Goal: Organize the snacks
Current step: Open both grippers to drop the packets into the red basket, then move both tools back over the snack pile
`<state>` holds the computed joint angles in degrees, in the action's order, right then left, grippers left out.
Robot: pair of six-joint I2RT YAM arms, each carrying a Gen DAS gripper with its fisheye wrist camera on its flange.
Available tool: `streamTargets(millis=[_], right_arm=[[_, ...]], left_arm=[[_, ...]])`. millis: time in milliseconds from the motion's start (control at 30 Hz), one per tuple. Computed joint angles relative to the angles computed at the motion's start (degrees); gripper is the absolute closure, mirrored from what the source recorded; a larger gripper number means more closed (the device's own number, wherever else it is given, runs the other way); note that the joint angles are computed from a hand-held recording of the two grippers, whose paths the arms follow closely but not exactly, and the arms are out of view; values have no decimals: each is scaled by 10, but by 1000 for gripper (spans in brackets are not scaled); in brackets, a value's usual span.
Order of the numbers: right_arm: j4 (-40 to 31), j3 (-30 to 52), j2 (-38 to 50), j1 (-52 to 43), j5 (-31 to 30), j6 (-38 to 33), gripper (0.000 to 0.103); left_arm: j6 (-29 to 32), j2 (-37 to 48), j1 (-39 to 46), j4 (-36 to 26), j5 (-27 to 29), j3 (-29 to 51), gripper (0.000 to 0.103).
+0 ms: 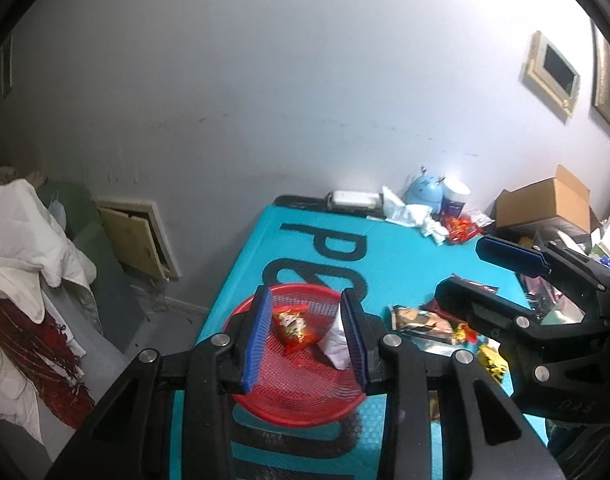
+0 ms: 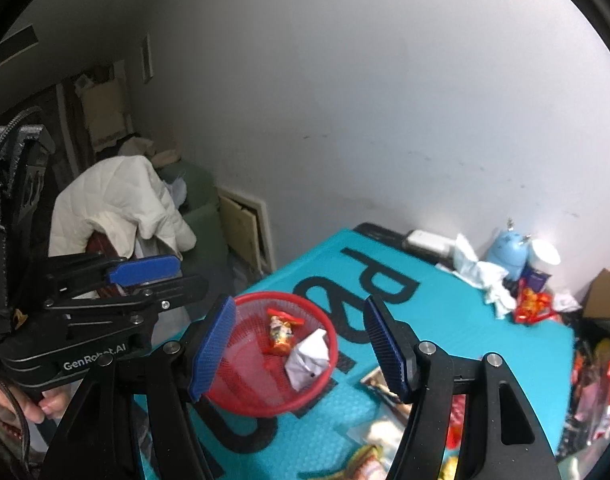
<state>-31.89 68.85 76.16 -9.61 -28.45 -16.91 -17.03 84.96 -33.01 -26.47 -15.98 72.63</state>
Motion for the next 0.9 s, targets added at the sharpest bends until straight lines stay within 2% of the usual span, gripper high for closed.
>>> streamTargets(millis=[533,900], right_arm=[[-113,-38,-171,-165,-103,-66,36],[-243,-36,-216,-359,-213,-190,36]], left_arm=[[-34,-85,-168,-32,-113,-14,68],[-48,-75,-269,-33,-142,-6,68]])
